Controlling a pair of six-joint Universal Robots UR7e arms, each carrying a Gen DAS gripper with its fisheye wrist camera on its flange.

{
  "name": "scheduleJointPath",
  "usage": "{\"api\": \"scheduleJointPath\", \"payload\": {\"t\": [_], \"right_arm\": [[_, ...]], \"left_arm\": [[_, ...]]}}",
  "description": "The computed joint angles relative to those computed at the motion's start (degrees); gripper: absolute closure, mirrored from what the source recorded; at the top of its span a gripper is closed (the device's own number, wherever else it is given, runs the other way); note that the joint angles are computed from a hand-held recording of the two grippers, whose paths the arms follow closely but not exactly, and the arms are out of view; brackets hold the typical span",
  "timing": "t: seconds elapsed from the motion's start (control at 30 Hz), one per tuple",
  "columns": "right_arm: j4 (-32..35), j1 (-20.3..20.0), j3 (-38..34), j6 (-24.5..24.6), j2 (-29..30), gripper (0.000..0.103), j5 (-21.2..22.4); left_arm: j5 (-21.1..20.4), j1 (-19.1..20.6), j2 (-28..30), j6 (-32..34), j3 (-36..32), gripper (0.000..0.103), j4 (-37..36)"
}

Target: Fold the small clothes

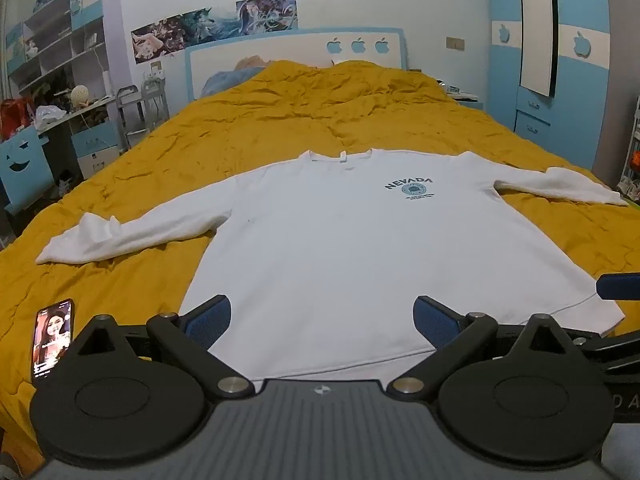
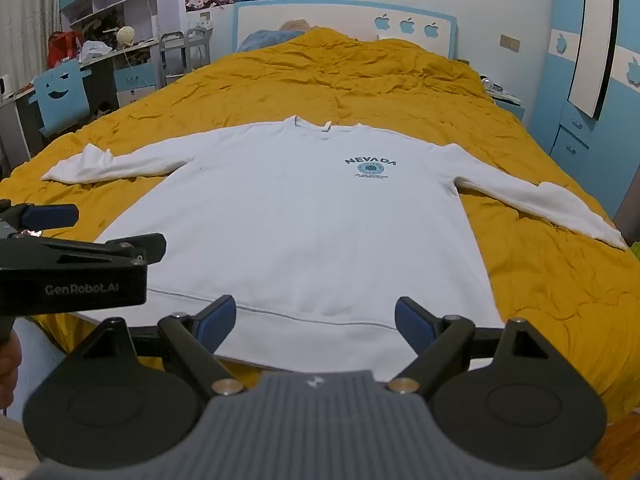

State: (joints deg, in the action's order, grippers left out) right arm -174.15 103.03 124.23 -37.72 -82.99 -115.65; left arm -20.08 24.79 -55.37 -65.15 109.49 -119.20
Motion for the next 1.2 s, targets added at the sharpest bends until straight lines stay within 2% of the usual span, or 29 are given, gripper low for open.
{"api": "scheduleJointPath", "payload": {"t": [0.27,0.3,0.57,0.63,0.8,0.93,1.2], "right_arm": [[0.7,0.1,-0.2,0.4,0.0,0.020,-0.2],[0.7,0.1,-0.2,0.4,0.0,0.020,-0.2],[1.4,0.3,-0.4,0.7,-0.2,0.020,-0.5],[-0.4,-0.1,0.7,0.6,0.5,0.020,-0.3],[-1.8,-1.1,1.3,0.2,1.1,0.020,0.2],[1.0,-0.7,-0.4,0.8,1.0,0.020,-0.2],[1.1,-0.6,-0.5,0.9,1.0,0.020,-0.3]], "left_arm": [[-0.3,0.4,-0.4,1.1,0.2,0.000,-0.5],[0.2,0.0,0.0,-0.9,-0.4,0.000,1.9],[-0.7,-0.7,0.0,-4.6,-1.8,0.000,6.8],[-0.5,0.0,-0.2,-3.2,-0.8,0.000,4.8],[-0.6,0.3,0.1,-3.1,-1.1,0.000,4.9],[-0.6,0.3,0.3,-3.1,-1.2,0.000,5.0],[-0.8,0.3,0.3,-1.3,-0.8,0.000,3.0]]}}
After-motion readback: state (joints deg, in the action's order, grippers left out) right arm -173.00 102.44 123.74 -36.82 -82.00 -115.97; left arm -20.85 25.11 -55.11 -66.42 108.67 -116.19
